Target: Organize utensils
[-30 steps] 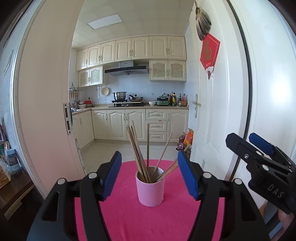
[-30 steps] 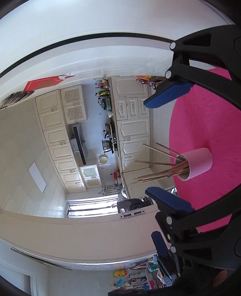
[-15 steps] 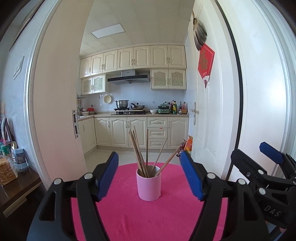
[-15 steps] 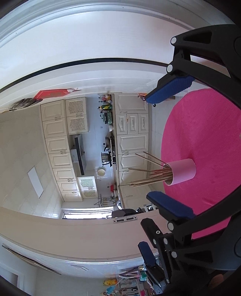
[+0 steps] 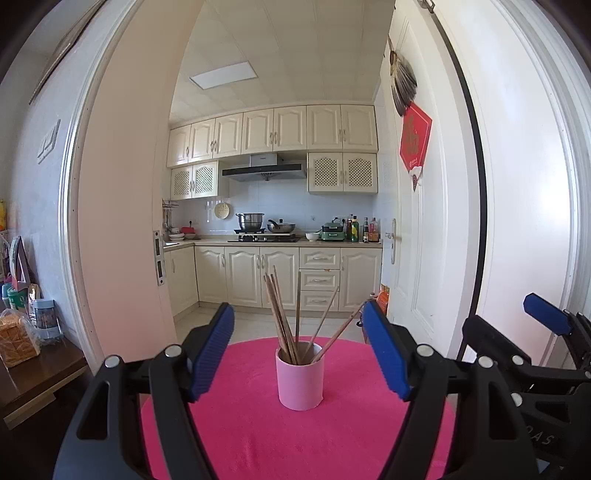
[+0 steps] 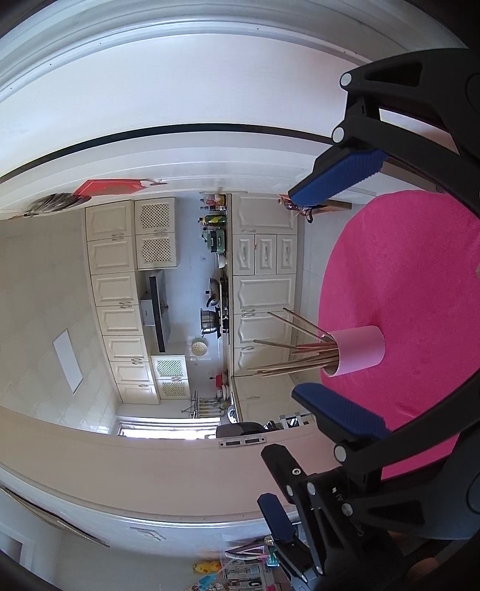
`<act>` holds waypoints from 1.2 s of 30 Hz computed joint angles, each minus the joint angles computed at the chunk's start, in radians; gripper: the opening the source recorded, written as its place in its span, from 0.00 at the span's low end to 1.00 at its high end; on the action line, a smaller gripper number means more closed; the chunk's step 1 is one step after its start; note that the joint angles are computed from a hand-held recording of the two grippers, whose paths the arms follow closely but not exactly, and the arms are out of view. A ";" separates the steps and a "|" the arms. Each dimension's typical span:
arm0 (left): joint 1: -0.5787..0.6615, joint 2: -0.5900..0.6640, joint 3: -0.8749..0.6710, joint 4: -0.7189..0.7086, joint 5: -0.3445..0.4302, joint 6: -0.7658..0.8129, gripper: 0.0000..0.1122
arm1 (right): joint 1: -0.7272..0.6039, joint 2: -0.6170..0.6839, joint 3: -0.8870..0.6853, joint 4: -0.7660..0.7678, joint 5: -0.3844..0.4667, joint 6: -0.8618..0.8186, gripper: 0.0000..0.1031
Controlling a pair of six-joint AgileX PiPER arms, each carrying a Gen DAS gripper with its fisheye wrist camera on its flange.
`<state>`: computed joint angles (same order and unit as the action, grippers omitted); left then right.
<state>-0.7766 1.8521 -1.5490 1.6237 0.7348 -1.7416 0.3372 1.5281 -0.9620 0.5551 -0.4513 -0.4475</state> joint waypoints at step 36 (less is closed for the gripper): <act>-0.003 0.044 -0.031 0.012 0.001 -0.008 0.64 | -0.027 0.010 -0.003 -0.035 0.010 0.033 0.92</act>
